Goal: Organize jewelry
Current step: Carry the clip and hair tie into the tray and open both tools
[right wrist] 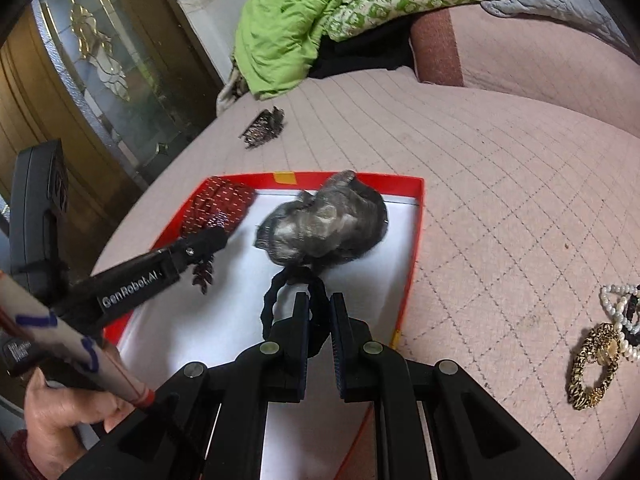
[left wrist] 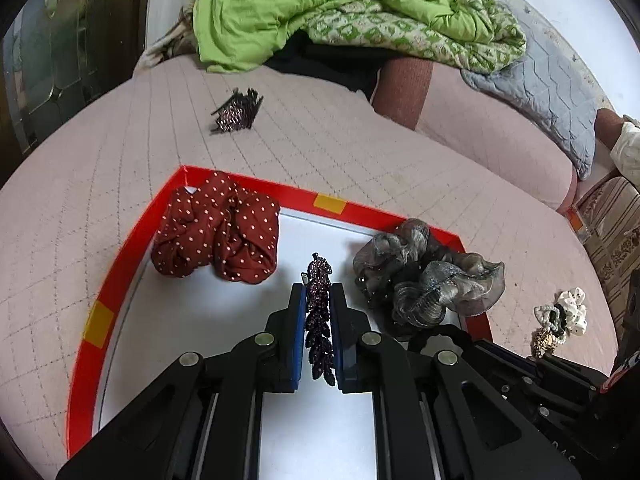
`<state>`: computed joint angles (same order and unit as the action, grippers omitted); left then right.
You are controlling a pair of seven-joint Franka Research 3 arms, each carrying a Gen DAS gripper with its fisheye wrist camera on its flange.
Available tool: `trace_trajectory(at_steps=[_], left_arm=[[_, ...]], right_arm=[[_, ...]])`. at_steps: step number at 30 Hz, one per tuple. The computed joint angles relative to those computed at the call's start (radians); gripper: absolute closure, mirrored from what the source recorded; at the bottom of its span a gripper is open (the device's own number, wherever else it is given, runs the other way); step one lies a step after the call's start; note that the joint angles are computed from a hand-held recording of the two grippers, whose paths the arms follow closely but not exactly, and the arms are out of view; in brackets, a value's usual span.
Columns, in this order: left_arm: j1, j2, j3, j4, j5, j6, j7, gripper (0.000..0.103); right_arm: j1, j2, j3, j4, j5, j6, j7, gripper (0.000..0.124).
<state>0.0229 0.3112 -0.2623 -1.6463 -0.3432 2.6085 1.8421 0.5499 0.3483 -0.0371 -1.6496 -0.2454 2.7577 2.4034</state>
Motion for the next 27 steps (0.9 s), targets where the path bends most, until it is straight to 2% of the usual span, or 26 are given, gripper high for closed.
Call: trace_trajectory(at_steps=[6,27], left_arm=[[-0.011,0.011,0.004,0.018,0.031,-0.03,-0.013,0.092],[-0.014,0.023,0.005,0.028,0.05,-0.038,-0.05,0.092]], right_arm=[[-0.008,0.004,0.006,-0.003,0.019,-0.012,-0.004,0.111],[0.011,0.003,-0.019,-0.002,-0.064,-0.014,0.05,0.111]])
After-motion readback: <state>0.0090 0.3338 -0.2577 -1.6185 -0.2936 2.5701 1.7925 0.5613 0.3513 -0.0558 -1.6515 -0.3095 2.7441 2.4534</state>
